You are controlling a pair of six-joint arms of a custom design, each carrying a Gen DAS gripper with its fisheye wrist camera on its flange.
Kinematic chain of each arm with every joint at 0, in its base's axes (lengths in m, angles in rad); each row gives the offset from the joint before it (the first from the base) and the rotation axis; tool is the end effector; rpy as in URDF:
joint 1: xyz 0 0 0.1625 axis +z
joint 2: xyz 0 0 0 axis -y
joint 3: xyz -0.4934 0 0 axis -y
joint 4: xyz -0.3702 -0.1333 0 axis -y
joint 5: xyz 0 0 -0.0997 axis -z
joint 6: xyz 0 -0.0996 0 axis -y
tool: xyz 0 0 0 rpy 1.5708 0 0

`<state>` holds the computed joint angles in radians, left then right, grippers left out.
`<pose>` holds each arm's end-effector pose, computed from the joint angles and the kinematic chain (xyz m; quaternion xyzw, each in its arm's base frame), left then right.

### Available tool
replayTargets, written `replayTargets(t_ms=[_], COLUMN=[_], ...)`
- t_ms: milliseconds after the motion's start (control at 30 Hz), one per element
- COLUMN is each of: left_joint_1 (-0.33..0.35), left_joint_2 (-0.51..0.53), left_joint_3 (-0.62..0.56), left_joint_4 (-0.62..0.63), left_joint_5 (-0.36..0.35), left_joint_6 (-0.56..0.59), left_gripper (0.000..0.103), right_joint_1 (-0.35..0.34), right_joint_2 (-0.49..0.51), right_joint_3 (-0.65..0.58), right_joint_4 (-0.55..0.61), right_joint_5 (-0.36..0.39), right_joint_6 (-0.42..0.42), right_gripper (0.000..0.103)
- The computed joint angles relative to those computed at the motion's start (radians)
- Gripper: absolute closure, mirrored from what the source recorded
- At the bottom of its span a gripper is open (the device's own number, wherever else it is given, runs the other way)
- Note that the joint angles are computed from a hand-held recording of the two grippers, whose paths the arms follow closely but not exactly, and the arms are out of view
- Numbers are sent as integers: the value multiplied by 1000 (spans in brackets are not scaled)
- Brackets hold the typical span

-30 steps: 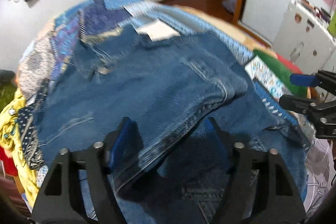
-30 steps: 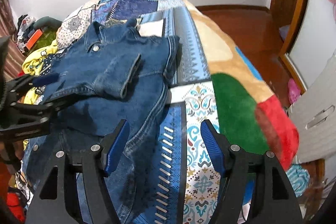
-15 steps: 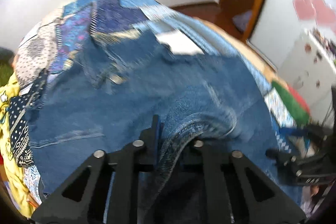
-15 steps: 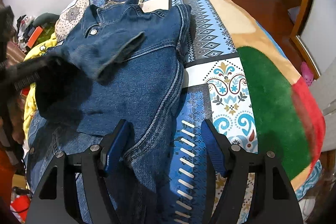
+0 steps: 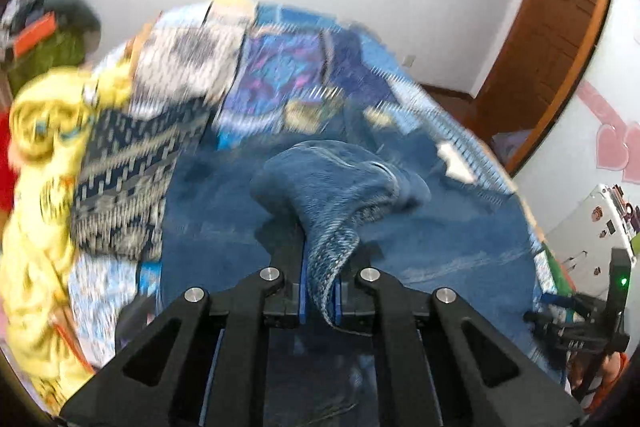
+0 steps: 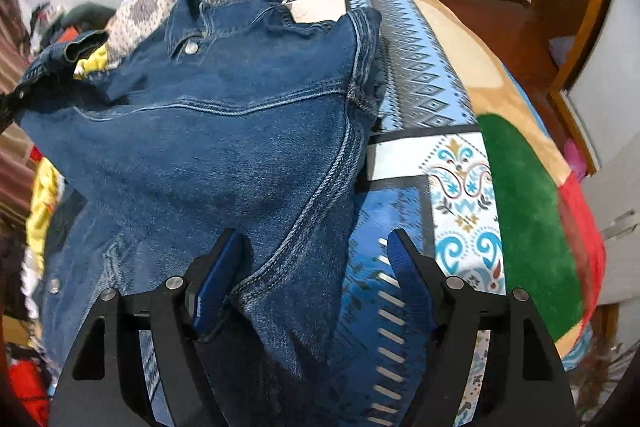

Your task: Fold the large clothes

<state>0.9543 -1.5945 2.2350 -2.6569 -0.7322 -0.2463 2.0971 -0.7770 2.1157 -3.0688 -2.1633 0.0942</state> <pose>-0.0643 -0.4494 0.4174 0.0755 0.8921 -0.3494 0.2763 0.3427 -0.4353 0.0824 0.1817 -0.9362 0.1613 0.2539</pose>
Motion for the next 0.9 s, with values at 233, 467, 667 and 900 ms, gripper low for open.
replayTargets(t_ms=[233, 467, 667, 900], left_joint_1=[140, 194, 188, 141], left_joint_2=[-52, -101, -130, -191], left_joint_3=[42, 71, 73, 21], left_joint_4=[11, 2, 146, 262], left_joint_5=[-110, -156, -30, -15], left_joint_6=[-82, -118, -185, -107], left_gripper=[52, 49, 49, 49], right_joint_1=[14, 14, 16, 17], right_joint_2=[25, 23, 23, 5], right_joint_3=[-24, -25, -21, -35], right_joint_4=[30, 45, 38, 59], right_joint_5=[-44, -55, -58, -39], right_joint_6=[24, 40, 48, 34], right_gripper=[30, 23, 23, 23])
